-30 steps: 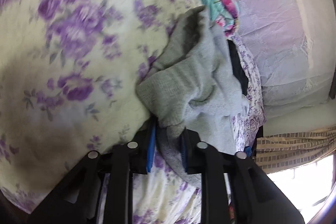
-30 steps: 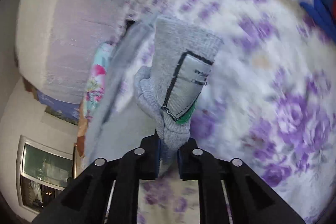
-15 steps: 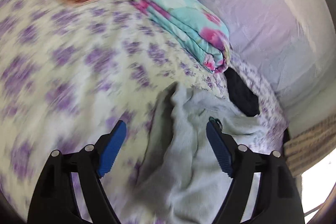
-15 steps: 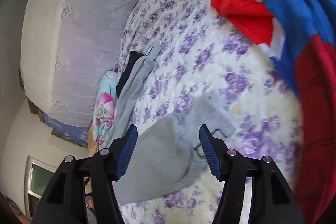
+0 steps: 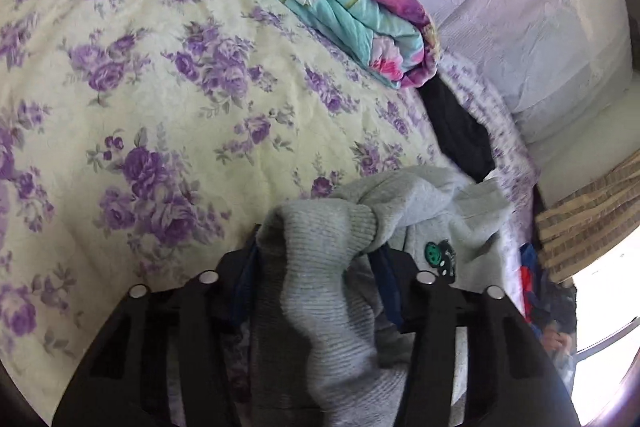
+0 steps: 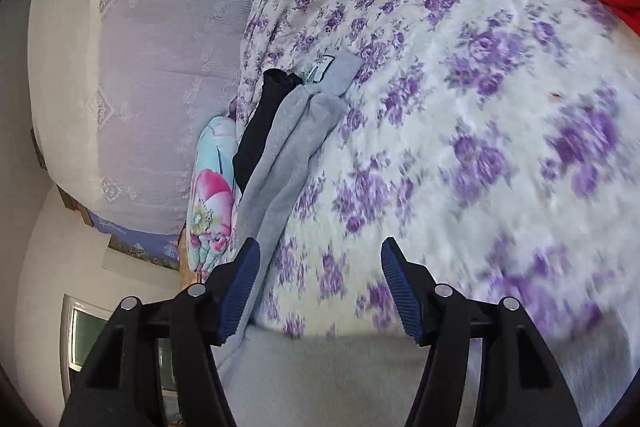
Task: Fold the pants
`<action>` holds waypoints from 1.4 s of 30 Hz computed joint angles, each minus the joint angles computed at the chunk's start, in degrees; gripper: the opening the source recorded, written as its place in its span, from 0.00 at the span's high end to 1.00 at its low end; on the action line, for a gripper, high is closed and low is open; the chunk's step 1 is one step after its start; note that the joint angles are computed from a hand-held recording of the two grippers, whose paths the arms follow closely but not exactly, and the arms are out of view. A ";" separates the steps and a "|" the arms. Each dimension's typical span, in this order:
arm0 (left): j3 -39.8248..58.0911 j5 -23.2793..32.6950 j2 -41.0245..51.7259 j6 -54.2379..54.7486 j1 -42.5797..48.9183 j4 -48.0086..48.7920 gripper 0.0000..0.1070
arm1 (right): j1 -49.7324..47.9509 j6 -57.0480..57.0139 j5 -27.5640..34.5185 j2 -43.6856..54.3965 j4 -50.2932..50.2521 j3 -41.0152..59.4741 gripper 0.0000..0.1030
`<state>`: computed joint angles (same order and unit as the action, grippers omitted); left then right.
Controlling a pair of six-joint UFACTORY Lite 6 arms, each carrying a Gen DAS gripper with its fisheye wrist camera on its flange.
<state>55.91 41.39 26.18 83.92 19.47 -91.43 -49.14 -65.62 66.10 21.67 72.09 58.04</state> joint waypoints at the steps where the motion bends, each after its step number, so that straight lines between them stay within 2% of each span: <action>1: 0.11 1.56 0.79 0.71 0.83 -0.64 0.59 | 2.94 0.98 -2.09 3.55 2.20 3.34 0.38; 5: 0.99 1.45 2.05 2.57 0.50 -2.38 0.60 | 14.16 8.76 -8.98 18.07 6.93 20.79 0.38; 9: 1.94 3.74 3.68 2.80 1.58 -2.64 0.59 | 20.94 18.90 -13.97 32.70 8.38 40.57 0.39; 12: 2.08 4.14 3.98 3.52 1.70 -3.00 0.59 | 23.23 24.59 -15.62 41.08 8.80 52.42 0.47; 13: 1.94 4.32 3.99 3.82 1.81 -3.17 0.59 | 23.94 25.89 -15.47 43.54 7.47 56.70 0.61; 14: 2.07 4.50 4.13 3.90 1.85 -3.22 0.59 | 24.48 25.84 -15.62 44.87 6.84 59.22 0.69; 15: 1.98 4.56 4.06 4.02 1.85 -3.39 0.59 | 24.92 25.57 -16.47 44.77 6.31 59.44 0.82; 17: 1.34 4.38 3.43 4.74 1.78 -3.84 0.61 | 24.98 20.75 -17.79 40.48 8.28 53.53 0.85; 19: 0.29 3.66 2.06 5.55 1.55 -4.58 0.63 | 24.09 12.67 -18.29 32.15 11.53 43.32 0.87; 22: -0.52 1.23 -1.52 6.56 0.00 -5.90 0.64 | 20.34 6.10 -15.67 19.41 12.09 30.14 0.88; 25: 1.94 -1.87 -4.55 4.02 -2.92 -4.03 0.64 | 14.18 1.59 -11.26 7.32 9.70 18.68 0.88; 27: 5.50 -1.77 -3.86 1.79 -4.57 -3.16 0.64 | 9.94 -1.20 -10.17 1.45 7.68 11.98 0.87; 28: 7.24 -1.54 -2.70 0.41 -5.14 -2.52 0.64 | 7.93 -0.74 -10.62 0.43 4.71 10.04 0.77; 30: 13.22 -3.08 2.57 -5.18 -6.94 1.35 0.64 | 5.35 4.05 -11.48 4.29 -5.97 11.48 0.58; 31: 17.14 -3.69 6.64 -9.87 -7.40 4.67 0.64 | 3.53 5.79 -12.42 6.44 -8.95 11.54 0.58; 33: 21.97 -1.48 12.98 -15.33 -6.50 7.39 0.64 | -2.15 3.56 -9.56 8.29 -7.98 10.90 0.58; 35: 22.95 2.18 15.11 -14.52 -4.82 5.97 0.63 | -6.33 0.91 -6.00 8.60 -5.44 11.50 0.58; 37: 22.91 1.66 14.64 -14.24 -5.02 6.27 0.63 | -7.76 -0.48 -6.19 8.97 -2.60 13.74 0.55; 39: 22.96 -0.18 14.25 -14.29 -5.80 6.84 0.63 | -5.92 1.94 -7.42 13.27 -2.62 20.72 0.48; 42: 22.89 0.51 14.16 -14.23 -5.61 6.11 0.63 | -1.27 8.86 -9.65 24.44 -5.83 35.39 0.48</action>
